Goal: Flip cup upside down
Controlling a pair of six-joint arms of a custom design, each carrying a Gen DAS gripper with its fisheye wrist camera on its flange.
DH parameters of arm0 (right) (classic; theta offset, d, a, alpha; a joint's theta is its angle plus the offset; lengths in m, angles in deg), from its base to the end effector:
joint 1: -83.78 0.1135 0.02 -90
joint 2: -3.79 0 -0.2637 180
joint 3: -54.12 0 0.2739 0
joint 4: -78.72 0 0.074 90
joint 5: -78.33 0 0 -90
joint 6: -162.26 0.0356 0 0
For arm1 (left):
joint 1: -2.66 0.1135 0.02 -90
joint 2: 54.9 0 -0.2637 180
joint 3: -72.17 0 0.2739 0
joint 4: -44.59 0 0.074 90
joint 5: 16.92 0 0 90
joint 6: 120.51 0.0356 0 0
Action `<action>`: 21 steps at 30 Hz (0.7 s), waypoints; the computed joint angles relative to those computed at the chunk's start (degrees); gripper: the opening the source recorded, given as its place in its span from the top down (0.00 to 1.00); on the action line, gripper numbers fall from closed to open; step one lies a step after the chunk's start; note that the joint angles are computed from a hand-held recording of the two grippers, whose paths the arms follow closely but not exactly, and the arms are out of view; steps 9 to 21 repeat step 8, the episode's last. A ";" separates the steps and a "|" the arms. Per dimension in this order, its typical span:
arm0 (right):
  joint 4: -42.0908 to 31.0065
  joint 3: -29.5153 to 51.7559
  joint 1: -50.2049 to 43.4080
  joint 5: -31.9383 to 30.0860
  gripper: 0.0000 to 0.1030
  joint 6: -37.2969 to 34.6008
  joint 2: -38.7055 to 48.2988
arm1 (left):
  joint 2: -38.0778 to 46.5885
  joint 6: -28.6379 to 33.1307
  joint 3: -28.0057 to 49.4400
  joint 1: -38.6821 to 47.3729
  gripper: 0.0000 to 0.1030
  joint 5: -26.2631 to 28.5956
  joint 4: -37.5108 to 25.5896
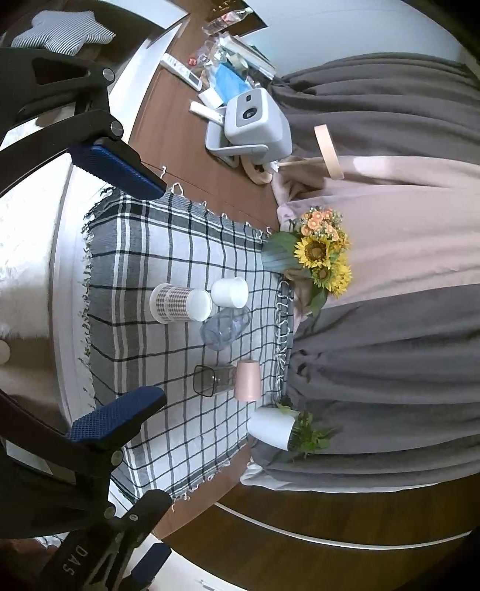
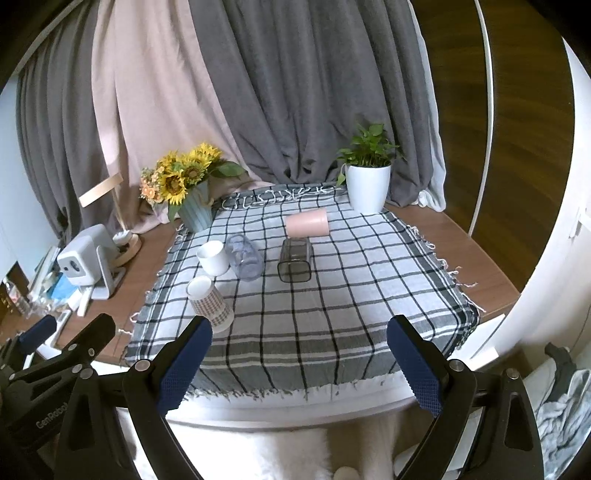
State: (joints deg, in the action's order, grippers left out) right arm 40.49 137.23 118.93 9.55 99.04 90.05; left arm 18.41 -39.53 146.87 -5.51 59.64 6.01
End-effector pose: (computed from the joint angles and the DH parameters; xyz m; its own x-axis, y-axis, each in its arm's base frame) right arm 0.2991 0.1948 0.2907 -0.6243 0.0741 -0.7777 -0.0373 0.9915 0.1245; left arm 0.3027 -0.0351 0.3071 -0.5839 -0.0702 -0.8088 -0.1383 0.9903 0.0139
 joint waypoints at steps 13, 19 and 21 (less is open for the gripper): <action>-0.16 -0.90 0.52 0.21 0.07 0.30 -0.75 | -0.48 0.11 -0.40 0.01 0.00 0.26 0.01; -0.16 -0.90 0.52 0.21 0.07 0.30 -0.75 | -0.48 0.11 -0.40 0.01 0.00 0.26 0.01; -0.16 -0.90 0.52 0.21 0.07 0.30 -0.75 | -0.48 0.11 -0.40 0.01 0.00 0.26 0.01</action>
